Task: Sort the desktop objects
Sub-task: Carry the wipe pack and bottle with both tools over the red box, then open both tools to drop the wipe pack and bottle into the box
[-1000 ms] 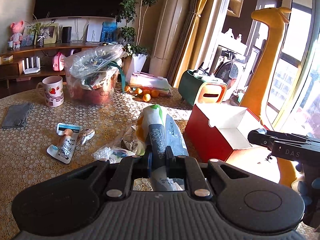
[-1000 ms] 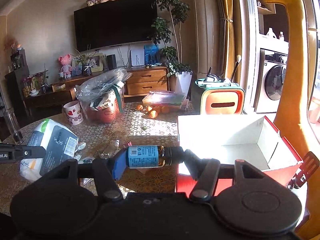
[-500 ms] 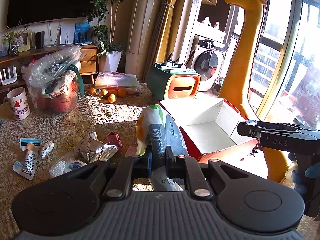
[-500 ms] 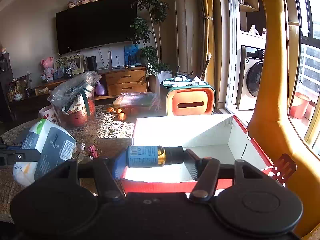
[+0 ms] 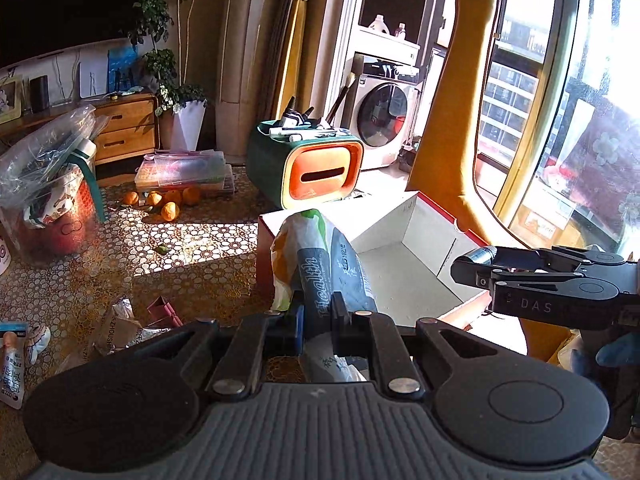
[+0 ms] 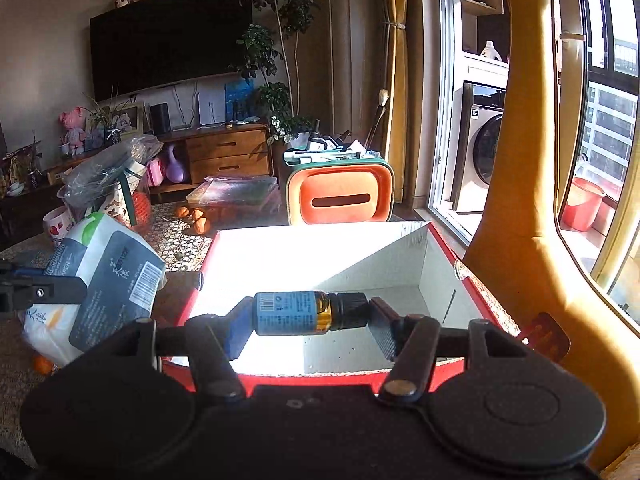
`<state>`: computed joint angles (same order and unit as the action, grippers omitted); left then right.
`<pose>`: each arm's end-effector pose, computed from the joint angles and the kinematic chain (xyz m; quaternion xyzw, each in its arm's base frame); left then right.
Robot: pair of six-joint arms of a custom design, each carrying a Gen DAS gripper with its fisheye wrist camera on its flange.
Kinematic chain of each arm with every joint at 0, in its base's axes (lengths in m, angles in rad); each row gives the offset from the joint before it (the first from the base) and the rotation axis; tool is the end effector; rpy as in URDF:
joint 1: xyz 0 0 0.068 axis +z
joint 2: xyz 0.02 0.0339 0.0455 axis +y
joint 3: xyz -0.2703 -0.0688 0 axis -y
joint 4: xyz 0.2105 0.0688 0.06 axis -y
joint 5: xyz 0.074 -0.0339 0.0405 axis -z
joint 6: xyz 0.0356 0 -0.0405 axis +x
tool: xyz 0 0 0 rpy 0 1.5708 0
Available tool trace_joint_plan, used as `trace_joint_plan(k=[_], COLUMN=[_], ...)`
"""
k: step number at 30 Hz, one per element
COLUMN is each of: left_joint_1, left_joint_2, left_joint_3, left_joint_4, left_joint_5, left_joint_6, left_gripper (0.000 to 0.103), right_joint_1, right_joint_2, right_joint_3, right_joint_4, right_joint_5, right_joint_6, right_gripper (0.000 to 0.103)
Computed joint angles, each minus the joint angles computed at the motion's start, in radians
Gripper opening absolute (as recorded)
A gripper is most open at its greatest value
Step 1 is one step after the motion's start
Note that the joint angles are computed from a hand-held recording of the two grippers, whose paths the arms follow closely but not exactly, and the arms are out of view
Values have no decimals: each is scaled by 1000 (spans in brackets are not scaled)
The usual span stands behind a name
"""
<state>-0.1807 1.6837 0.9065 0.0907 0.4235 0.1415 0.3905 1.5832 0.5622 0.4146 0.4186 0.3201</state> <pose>0.3170 -0.0728 0.2098 0.2305 0.8578 -0.1981 0.4145 0.2571 0.0902 0.1749 0.0658 0.8695 -0.0148 0.4893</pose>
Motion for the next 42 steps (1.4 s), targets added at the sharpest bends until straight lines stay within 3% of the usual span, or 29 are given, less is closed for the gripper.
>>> trace_joint_plan(k=[11, 16, 30, 38, 42], left_joint_1=[-149, -192, -266, -287, -286], left_joint_2=[182, 305, 551, 628, 650], left_joint_3=[222, 356, 637, 753, 796], left_joint_4=[-37, -108, -302, -413, -451], left_joint_5=[-96, -147, -261, -279, -277], left_joint_6=[-30, -19, 84, 126, 124], left_gripper=[12, 12, 12, 12, 12], right_joint_1=[-139, -176, -290, -300, -305], right_joint_2=[142, 222, 383, 439, 439], right_joint_3=[60, 115, 306, 385, 378], right_joint_4=[38, 21, -128, -241, -239], right_joint_5=[-87, -131, -261, -289, -300], right_joint_6=[-79, -120, -230, -286, -285], right_gripper=[60, 60, 60, 60, 60])
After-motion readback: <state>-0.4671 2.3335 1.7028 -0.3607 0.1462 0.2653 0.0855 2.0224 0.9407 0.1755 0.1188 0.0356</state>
